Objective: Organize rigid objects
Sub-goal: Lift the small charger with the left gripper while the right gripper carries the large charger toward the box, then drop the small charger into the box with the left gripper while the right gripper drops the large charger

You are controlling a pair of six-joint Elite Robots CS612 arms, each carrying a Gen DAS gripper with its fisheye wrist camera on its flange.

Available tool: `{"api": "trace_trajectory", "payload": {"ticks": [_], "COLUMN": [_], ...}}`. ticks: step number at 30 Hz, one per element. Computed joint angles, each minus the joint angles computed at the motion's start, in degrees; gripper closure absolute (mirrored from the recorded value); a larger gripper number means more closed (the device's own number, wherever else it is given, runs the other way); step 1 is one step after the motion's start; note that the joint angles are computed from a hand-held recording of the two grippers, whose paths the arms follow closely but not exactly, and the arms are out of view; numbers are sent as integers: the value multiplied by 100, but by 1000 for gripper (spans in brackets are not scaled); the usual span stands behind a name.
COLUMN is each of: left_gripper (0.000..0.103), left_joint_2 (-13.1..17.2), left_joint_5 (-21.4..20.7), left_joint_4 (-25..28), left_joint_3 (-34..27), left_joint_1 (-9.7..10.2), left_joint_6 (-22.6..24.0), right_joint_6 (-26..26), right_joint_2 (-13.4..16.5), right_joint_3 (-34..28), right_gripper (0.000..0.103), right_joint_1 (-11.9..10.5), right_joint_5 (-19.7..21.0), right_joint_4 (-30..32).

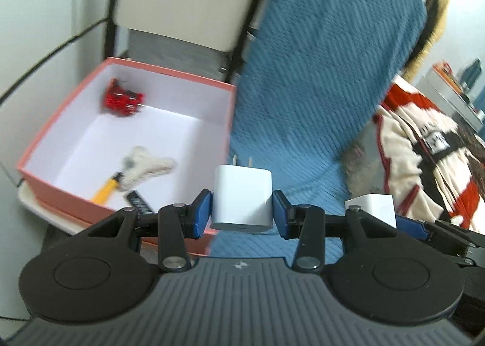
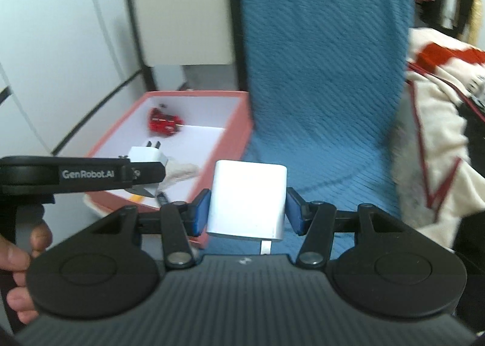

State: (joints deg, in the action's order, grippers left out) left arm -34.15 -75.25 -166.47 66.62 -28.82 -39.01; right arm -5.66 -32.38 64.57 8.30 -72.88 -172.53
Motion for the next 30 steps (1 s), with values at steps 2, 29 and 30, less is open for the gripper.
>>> {"api": "trace_trajectory", "payload": {"ticks": [2,29,30], "left_gripper": [54,54,54], "left_joint_2": [-118,288,369], "left_joint_5": [118,-471,-524], "left_joint_4": [-96,286,361], "left_joint_3": [212,-3,-125], "left_joint_1": [35,824,858], "left_joint_6": [-74,-352,-317], "right_joint_6": [-95,-378,-374], "right_joint_2": [14,1352,1461], "right_joint_3": [-49,-2621,-2817], "right_gripper": [48,48,48], "right_joint_1": [57,608,621], "right_joint_5": [127,-297,-356], "right_joint_4": [54,2180,2325]}}
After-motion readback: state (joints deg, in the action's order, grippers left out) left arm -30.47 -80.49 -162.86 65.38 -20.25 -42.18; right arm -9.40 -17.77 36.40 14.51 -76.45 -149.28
